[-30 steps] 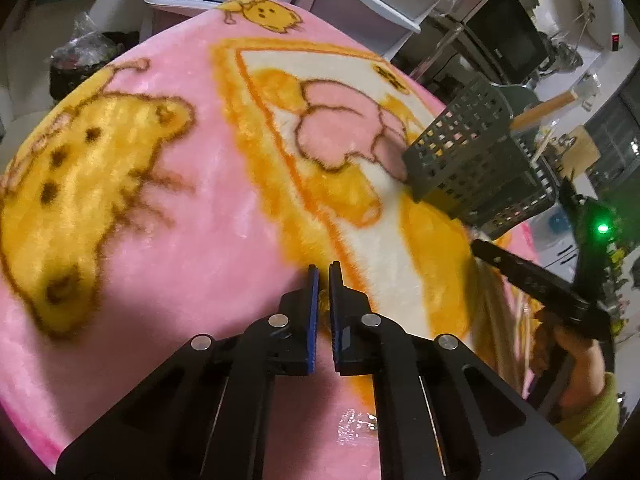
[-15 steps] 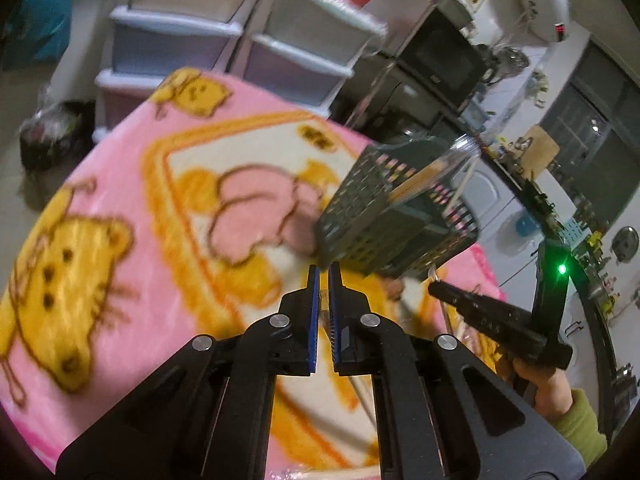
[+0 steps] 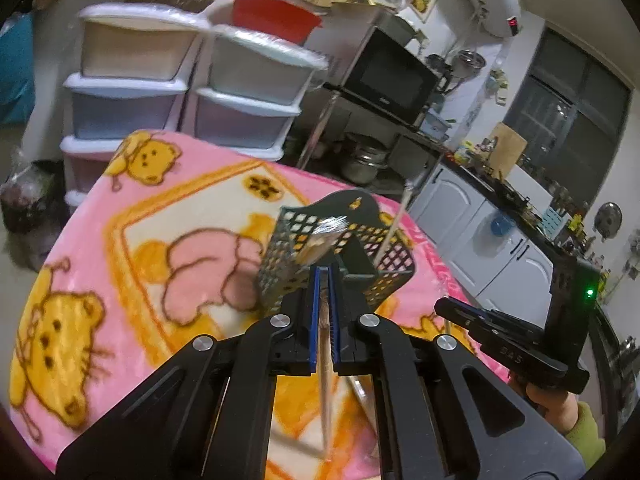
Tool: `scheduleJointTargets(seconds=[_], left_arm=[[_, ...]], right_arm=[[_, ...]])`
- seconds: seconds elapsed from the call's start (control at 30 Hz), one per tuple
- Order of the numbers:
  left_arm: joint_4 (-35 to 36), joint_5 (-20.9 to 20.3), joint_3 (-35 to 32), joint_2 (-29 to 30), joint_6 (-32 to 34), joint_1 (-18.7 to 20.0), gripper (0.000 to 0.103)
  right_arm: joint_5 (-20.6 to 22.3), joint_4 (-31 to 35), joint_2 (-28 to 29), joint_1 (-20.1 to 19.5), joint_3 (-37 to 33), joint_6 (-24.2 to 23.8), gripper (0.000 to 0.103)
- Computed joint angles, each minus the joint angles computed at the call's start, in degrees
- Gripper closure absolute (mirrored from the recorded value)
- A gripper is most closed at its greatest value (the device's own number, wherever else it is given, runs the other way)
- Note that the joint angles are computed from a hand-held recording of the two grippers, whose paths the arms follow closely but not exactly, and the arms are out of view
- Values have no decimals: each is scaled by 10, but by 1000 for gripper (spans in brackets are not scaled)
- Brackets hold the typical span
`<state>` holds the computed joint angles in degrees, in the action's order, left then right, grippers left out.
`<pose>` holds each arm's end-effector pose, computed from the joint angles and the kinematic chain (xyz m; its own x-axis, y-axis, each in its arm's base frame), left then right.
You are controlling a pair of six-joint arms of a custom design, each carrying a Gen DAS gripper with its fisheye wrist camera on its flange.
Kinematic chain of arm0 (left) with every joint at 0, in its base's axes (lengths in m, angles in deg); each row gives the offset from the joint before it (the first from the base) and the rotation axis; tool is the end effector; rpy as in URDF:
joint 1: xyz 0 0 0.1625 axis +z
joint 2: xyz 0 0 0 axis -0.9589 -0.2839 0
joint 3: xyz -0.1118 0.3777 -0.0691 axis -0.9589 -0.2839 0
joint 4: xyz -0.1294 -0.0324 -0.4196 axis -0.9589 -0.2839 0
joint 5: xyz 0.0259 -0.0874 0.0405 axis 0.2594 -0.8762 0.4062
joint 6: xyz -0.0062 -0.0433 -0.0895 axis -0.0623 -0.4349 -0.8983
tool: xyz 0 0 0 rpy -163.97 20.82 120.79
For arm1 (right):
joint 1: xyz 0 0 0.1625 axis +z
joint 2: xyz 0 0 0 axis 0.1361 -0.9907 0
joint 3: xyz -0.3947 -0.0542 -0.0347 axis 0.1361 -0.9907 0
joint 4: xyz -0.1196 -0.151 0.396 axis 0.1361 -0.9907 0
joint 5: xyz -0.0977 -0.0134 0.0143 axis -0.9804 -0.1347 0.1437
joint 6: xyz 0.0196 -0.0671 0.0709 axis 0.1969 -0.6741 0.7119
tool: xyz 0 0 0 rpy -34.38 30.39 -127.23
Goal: Organize utensils
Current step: 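Raise the held chopsticks upright and move both tools above the caddy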
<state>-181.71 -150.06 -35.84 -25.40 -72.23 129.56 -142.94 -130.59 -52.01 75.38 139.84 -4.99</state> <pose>-0.3605 -0.8334 0.0618 -0.8650 0.3998 -0.3031 0.4986 0.6173 -0.6086 0.0242 -0.8217 0.3465 -0.8223 -0.2087 0.5295 -0.5284 0.6253 -0.5742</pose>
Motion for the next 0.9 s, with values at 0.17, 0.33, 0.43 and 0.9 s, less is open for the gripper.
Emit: scheduleJointTargets(seconds=[0.17, 0.33, 0.43, 0.9], left_arm=[[1, -14, -8, 2, 11, -8, 101], [8, -25, -27, 10, 24, -15, 101], [12, -32, -39, 15, 26, -19, 101], [57, -46, -203, 97, 73, -41, 101]], right_arm=[[31, -44, -25, 2, 35, -7, 92], [64, -87, -43, 2, 60, -17, 92], [84, -114, -49, 2, 68, -19, 92], [126, -187, -4, 6, -3, -12, 92]])
